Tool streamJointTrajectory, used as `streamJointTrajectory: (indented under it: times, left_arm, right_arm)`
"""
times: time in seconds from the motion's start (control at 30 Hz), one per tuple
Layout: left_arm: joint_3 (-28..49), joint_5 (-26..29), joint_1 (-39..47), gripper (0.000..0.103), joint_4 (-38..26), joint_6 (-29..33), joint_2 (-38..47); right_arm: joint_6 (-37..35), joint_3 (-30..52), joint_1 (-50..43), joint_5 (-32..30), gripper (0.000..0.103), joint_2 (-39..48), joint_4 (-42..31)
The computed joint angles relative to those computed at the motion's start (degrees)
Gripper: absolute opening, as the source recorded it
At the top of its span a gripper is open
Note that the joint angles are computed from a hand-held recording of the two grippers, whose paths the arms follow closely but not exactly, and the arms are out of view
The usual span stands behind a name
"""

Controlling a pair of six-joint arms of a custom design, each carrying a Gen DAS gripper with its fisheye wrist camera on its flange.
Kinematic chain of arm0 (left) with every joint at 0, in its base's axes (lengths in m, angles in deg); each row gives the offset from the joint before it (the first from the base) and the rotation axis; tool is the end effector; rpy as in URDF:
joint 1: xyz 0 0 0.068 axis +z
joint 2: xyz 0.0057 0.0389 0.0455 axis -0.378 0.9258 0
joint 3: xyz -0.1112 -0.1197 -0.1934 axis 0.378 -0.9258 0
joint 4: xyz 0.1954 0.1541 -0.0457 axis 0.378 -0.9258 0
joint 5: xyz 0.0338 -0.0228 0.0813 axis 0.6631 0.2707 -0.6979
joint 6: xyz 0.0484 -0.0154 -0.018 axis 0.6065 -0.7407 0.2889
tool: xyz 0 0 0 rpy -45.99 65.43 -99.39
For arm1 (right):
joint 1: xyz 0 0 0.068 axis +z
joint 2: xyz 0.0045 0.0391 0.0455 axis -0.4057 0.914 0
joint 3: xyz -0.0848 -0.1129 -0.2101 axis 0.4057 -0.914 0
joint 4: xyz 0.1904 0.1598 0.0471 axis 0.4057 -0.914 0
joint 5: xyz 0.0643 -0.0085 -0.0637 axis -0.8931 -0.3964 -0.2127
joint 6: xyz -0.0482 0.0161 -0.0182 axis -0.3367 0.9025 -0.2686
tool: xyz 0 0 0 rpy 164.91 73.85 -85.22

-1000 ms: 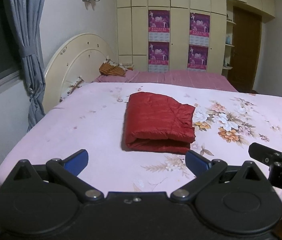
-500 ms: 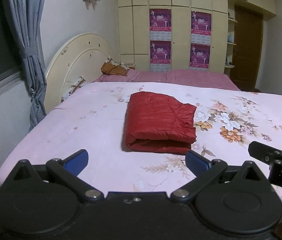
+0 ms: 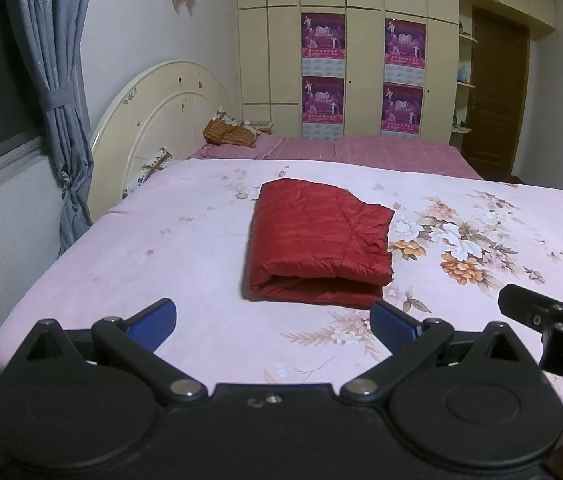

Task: Fold large clothes

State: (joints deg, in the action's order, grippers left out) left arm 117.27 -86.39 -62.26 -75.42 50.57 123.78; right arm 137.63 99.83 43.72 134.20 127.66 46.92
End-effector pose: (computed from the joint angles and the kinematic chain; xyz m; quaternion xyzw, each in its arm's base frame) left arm 0.2075 -0.1584 0.2083 0.1447 0.8696 -0.0503 0.4694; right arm 0.1083 0.1825 0.1913 0.1140 0.8363 0.0191 0.5359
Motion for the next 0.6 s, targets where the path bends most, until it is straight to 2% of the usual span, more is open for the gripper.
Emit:
streamJointTrajectory:
  times: [0.3, 0.6]
  left_arm:
    - [0.23, 0.04, -0.02, 0.103, 0.09, -0.02, 0.48]
    - [2.72, 1.26, 0.65, 0.103, 0.73, -0.65, 5.35]
  right_arm:
    - [-1.58, -0.72, -0.99, -0.87, 0.094, -0.67, 1.44]
    - [-4.88, -2.58, -3.75, -3.36, 0.094, -1.48, 5.30]
